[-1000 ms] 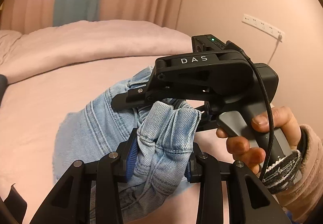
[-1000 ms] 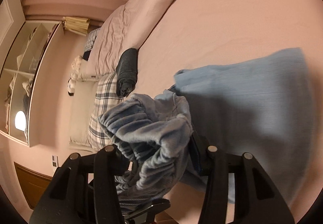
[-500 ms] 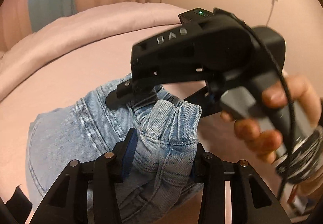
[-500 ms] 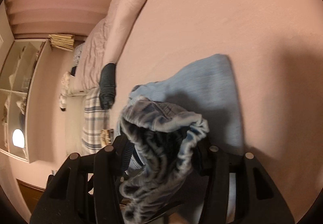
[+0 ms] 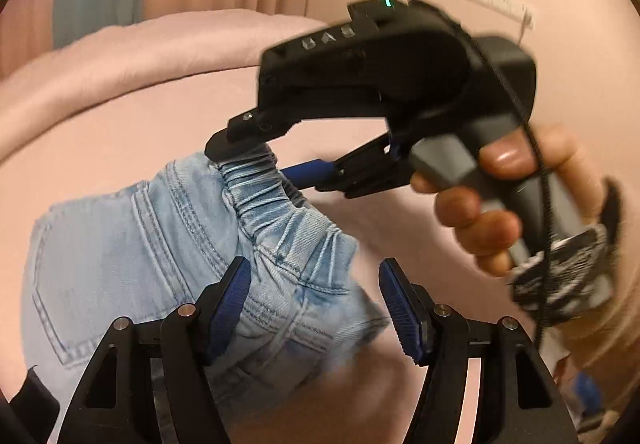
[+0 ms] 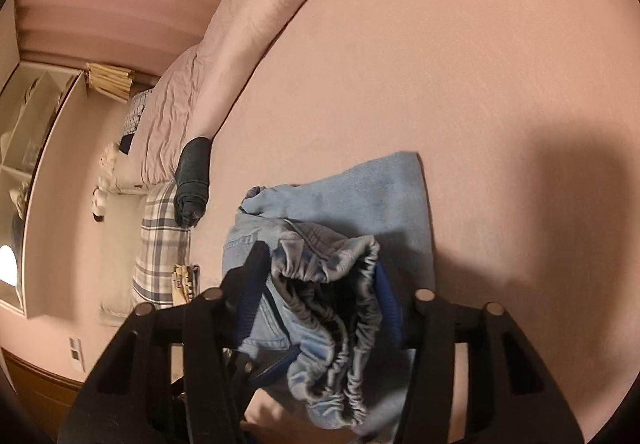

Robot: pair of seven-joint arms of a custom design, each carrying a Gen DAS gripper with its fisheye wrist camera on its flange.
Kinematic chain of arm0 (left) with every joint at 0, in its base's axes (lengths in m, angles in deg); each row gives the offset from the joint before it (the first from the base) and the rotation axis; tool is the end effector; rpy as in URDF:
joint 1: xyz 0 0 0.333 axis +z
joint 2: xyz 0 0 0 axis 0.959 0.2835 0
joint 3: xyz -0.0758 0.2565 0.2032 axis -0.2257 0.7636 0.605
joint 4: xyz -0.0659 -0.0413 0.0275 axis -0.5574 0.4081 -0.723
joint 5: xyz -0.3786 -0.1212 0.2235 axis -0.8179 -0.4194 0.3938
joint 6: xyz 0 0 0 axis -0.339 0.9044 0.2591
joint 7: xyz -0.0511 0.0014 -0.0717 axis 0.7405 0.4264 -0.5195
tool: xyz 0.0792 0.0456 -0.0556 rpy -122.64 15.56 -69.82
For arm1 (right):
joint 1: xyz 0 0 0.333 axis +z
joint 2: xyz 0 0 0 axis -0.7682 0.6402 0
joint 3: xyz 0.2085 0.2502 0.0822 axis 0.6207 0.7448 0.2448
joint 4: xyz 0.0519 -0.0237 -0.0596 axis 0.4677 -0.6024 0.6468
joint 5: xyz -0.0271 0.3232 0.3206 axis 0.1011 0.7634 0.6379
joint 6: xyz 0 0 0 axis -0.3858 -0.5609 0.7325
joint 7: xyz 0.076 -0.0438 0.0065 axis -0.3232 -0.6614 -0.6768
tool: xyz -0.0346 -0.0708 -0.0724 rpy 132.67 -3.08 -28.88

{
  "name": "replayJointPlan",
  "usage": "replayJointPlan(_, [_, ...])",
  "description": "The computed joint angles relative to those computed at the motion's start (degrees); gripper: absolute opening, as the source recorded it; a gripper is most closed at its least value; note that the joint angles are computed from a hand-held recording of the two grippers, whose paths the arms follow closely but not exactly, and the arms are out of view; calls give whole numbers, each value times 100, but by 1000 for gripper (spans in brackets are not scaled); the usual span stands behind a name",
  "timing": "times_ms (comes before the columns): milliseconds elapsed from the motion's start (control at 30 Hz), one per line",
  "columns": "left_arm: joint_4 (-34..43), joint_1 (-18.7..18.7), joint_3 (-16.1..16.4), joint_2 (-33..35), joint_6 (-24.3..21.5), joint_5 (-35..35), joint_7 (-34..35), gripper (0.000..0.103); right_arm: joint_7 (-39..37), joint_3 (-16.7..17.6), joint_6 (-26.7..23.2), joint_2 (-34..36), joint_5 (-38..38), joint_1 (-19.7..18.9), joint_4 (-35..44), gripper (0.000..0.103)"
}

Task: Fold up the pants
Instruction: 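Lower the waistband onto the folded legs with the left tool and release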

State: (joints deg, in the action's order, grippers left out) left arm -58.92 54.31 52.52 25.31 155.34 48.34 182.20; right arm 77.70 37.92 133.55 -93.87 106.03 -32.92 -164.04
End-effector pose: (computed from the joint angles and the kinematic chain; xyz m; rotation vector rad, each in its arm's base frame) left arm 0.4275 -0.2547 0.5373 -1.5137 2.1341 -1.0888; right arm 0.5171 0.1622 0.5515 -1.6765 1.5804 0.6292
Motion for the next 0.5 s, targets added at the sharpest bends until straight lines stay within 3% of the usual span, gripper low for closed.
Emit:
replayJointPlan(133, [39,-204,198,25,-280,-205,293,65,-224,-50,-3,80,151,-8,-28,49])
replayJointPlan(233, [249,-79,154,184,-335,-179,326,65,-287,-33,98,56,212,-72,-151,56])
replayJointPlan(267, [231,-73,148,156,-298,-229,304,65,-227,-17,212,-20,212,-99,-229,58])
replayJointPlan(367, [127,-230,302,37,-284,-567,441,65,-273,57,1175,-675,188,-70,-671,61])
replayJointPlan(433, [94,-278,367,-74,-370,-687,551,65,-857,-233,964,-1103,371,163,-857,59])
replayJointPlan(500, [-97,-332,484,-367,-476,-822,729,65,-832,-131,736,-1358,-282,160,-917,56])
